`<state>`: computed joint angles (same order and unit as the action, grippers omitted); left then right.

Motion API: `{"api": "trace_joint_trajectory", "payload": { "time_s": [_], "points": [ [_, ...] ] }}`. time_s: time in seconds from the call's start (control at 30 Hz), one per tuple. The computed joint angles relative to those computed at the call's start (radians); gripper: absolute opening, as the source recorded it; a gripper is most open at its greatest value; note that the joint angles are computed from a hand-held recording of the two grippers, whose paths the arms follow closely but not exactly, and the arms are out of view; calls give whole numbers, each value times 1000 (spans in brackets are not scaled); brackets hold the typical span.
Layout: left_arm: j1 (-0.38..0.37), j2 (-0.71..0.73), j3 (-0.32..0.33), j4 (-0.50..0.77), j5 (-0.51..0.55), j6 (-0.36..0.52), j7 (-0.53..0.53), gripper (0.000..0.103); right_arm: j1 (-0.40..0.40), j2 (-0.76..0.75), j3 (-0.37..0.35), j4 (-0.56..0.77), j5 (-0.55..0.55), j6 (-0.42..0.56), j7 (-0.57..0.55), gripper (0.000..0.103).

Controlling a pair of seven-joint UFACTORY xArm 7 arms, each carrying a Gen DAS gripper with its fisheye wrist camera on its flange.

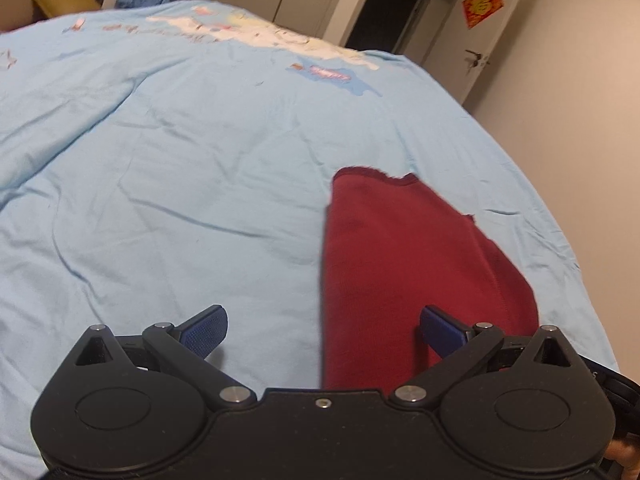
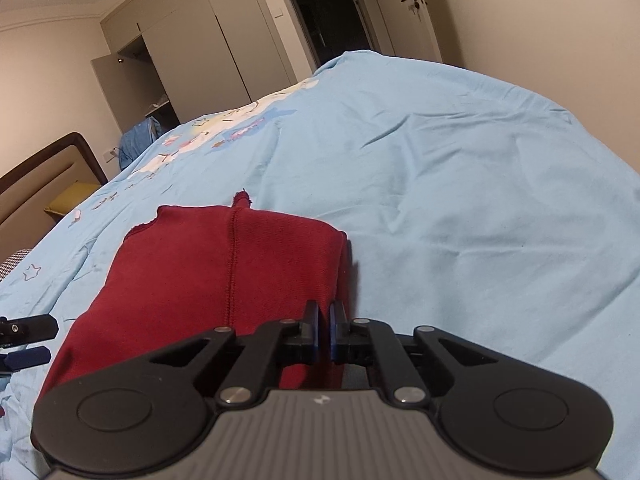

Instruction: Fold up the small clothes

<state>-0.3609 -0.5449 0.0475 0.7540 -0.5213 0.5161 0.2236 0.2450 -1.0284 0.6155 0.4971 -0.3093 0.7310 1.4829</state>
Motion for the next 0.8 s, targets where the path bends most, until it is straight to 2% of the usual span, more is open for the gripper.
{"api": "trace_joint_trajectory", "payload": {
  "time_s": [0.13, 0.27, 0.3, 0.4, 0.5, 0.53, 0.67, 0.7, 0.8],
  "points": [
    [-30, 28, 61, 10, -94, 48, 31, 102, 5, 5, -8, -6, 5, -11, 4, 8],
    [-31, 48, 74, 13, -174, 60, 85, 100, 13, -8, -19, -20, 16, -18, 13, 12],
    [-35, 51, 78, 14, -194, 61, 110, 96, 13, -11, -19, -23, 19, -20, 18, 14],
    [-35, 65, 85, 24, -252, 81, 160, 90, 14, -16, -18, -25, 26, -15, 29, 27],
    [-23, 80, 81, 37, -300, 106, 195, 83, 20, -30, -29, -40, 36, -28, 42, 29],
    [-20, 84, 78, 40, -314, 113, 206, 81, 21, -35, -32, -44, 40, -33, 46, 33],
    [-6, 104, 68, 53, -373, 150, 240, 63, 23, -60, -42, -67, 55, -77, 71, 57],
    [-1, 111, 64, 58, -384, 163, 243, 57, 22, -65, -44, -76, 59, -97, 79, 59],
    [22, 122, 38, 66, -394, 182, 233, 52, 11, -67, -43, -91, 71, -139, 101, 62]
  ]
}}
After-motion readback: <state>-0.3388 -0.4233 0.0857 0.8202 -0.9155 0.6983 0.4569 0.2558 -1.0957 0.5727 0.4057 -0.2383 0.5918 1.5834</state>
